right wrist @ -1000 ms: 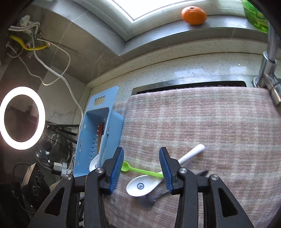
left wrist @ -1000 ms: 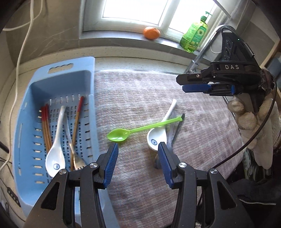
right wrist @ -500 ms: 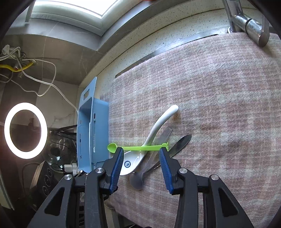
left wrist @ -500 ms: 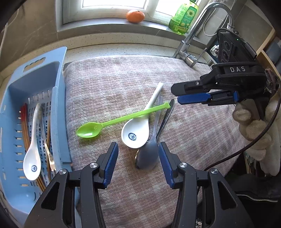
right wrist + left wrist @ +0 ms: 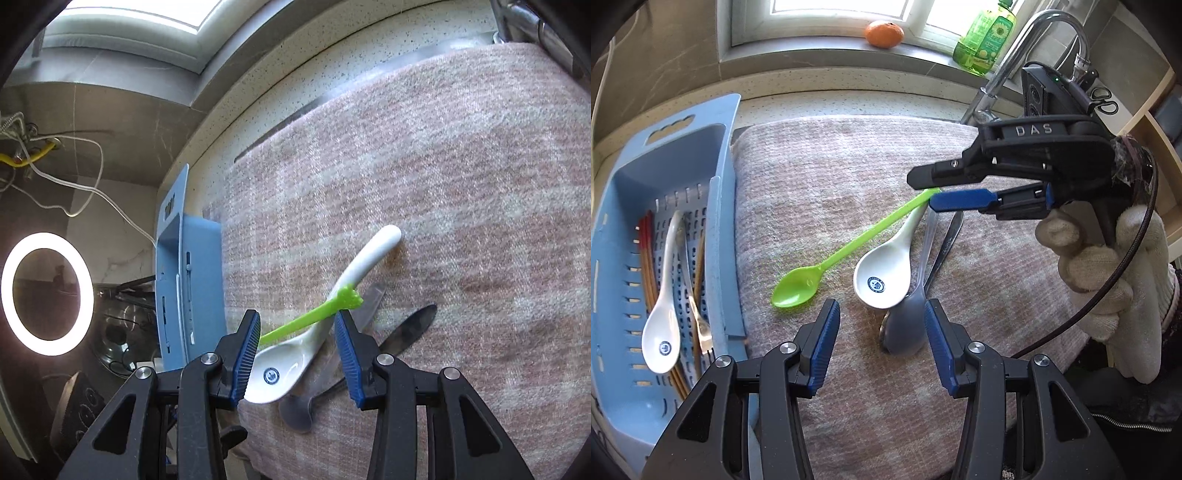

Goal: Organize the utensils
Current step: 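Move the grippers back to the second white ceramic spoon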

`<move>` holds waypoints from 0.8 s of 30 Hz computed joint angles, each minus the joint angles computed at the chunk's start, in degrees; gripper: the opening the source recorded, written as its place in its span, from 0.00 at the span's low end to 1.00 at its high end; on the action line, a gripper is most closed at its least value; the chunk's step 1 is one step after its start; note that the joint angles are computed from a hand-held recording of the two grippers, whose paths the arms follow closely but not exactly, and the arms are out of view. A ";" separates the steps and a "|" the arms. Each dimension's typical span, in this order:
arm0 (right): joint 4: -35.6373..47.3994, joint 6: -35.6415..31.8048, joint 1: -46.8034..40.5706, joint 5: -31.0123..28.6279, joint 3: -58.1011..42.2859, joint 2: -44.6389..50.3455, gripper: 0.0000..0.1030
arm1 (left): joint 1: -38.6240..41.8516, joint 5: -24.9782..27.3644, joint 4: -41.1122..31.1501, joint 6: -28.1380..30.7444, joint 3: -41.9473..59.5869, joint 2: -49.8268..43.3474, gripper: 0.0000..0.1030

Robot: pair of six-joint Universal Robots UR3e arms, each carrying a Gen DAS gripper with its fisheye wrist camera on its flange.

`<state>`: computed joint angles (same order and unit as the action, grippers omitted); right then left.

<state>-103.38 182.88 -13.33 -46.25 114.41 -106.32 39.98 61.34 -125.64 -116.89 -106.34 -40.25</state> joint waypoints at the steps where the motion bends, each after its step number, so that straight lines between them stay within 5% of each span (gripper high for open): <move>1: -1.04 -0.19 0.47 -0.07 -0.67 0.64 0.37 | 0.32 -0.03 -0.41 0.36 0.07 0.04 0.45; 8: -3.15 0.55 2.64 -1.77 -3.88 4.69 0.37 | -2.75 -0.47 3.70 -3.51 -1.52 -0.88 0.45; 24: 8.06 -7.72 -2.85 -2.83 -2.35 -0.55 0.37 | -12.69 1.83 17.18 -13.32 -6.84 -3.03 0.45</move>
